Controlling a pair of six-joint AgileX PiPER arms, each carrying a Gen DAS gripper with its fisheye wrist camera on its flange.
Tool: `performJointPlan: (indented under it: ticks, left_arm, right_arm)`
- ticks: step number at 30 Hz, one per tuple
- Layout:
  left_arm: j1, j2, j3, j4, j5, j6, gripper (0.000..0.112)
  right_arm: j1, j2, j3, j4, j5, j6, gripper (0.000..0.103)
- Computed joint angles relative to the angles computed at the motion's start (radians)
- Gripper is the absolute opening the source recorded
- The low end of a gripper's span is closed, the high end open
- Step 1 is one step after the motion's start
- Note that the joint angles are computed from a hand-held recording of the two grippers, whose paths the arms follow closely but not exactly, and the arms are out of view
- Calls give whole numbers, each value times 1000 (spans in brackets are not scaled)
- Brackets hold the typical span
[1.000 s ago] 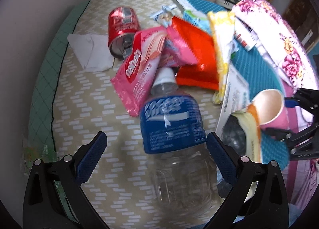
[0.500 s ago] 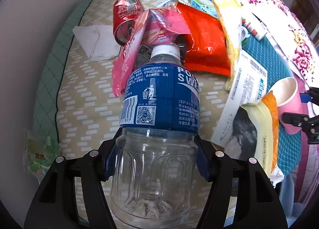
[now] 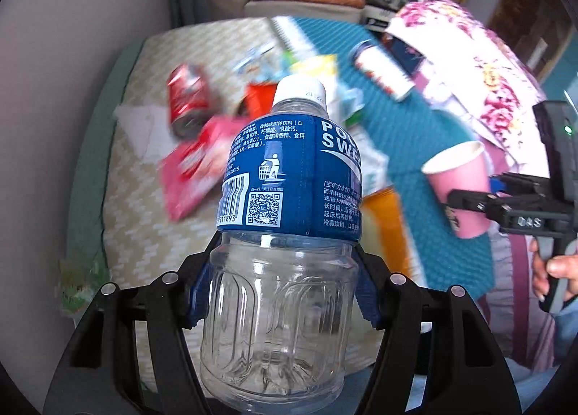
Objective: Collect trash
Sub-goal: 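Drop the water bottle into the teal bin with left gripper while right gripper carries cup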
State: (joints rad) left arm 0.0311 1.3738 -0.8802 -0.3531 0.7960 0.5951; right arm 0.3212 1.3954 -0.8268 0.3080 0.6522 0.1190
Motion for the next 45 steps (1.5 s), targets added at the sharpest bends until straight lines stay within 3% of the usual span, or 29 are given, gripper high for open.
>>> performJointPlan:
  ticks: [8,13,17,20,23,32,45]
  left_arm:
    - [-347,58,-112,106,-22,-230,65]
    - [-563,243,-268,173,-36,-338,65]
    - [-661,435,-428,172,-15,-389,65]
    - [-729,555,-551,206,16,-445,65]
    - [-785,641,-659,236,54,-473,65]
    - [-876,836,-905,257,169,-482,66]
    - [-864,832,-861,257,112,-471,74]
  right_arm:
    - [-375,-226,117,123,27,-165,58]
    - [-721,-321,184,248,63,-368,58]
    - [-856,-313,230,342,2,-474,58]
    - [-968,-271,250,447,10,-609,58]
    - [-1015,-212,258,481,-13,-680,58]
    - [-1201,-147,277,573,33,-849,58]
    - [-1173,-89,262,566,6,-841,58]
